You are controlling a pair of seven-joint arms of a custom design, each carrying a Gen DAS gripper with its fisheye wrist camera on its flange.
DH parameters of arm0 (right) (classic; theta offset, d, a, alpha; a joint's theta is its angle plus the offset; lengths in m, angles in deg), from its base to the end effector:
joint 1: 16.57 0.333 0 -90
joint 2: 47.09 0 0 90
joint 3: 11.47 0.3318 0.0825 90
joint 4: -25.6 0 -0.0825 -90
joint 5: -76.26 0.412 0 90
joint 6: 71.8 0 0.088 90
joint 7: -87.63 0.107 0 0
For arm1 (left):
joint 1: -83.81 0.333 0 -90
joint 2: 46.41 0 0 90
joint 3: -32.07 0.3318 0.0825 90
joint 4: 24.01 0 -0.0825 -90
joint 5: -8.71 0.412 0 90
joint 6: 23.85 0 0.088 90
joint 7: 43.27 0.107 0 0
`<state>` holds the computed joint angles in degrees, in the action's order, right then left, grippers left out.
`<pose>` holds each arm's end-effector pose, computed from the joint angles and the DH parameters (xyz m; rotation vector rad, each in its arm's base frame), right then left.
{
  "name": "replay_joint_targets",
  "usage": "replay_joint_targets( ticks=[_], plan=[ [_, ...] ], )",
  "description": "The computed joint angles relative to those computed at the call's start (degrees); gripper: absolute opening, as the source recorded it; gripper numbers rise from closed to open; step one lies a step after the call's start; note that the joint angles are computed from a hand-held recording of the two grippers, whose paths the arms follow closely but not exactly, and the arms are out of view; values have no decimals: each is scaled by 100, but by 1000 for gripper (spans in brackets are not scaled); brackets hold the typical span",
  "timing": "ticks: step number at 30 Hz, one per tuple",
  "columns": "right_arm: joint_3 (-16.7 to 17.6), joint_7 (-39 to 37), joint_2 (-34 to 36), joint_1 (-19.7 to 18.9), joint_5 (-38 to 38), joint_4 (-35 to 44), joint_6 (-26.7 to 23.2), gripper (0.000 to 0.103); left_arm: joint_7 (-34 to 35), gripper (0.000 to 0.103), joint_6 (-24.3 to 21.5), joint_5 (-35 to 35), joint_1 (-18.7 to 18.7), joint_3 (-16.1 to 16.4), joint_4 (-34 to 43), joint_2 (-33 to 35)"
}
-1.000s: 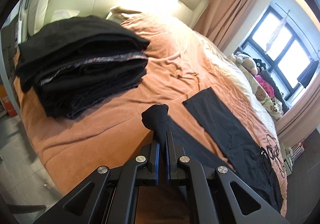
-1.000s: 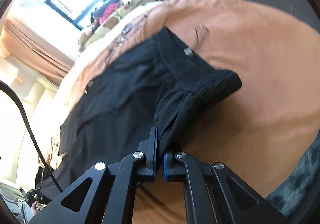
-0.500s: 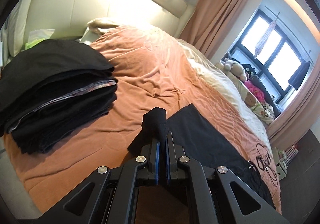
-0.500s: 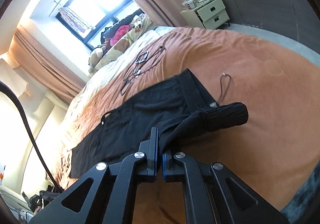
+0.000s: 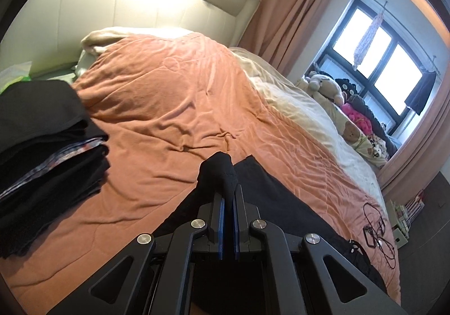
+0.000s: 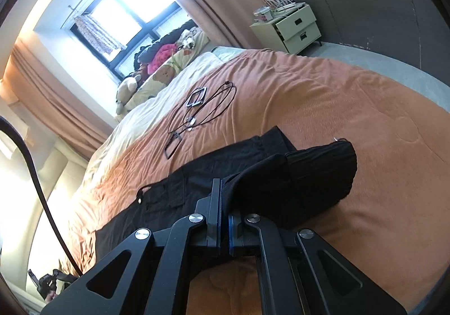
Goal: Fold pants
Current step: 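Grasp the leg hem with the left tool while the right tool grasps the waistband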
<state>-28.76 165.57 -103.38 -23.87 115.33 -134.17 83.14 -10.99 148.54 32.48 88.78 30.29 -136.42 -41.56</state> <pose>0.2941 -0.1706 0.5452 -0.8631 1.8825 -0.3300 0.6501 0.0074 0.5469 -2.1720 1.0352 -1.0775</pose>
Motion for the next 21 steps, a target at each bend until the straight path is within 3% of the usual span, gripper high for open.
replay_joint_targets(
  ticks=[10, 16, 21],
  plan=[
    [314, 577, 1604, 208, -92, 885, 246, 0, 357, 5, -813, -80, -291, 46, 2034, 1590],
    [465, 701, 2655, 316, -286, 1684, 101, 0, 631, 5, -1426, -175, -407, 98, 3409, 2600],
    [628, 1048, 3410, 221, -453, 2306, -128, 0, 1068, 5, -2207, -411, -440, 40, 4954, 3657]
  ],
)
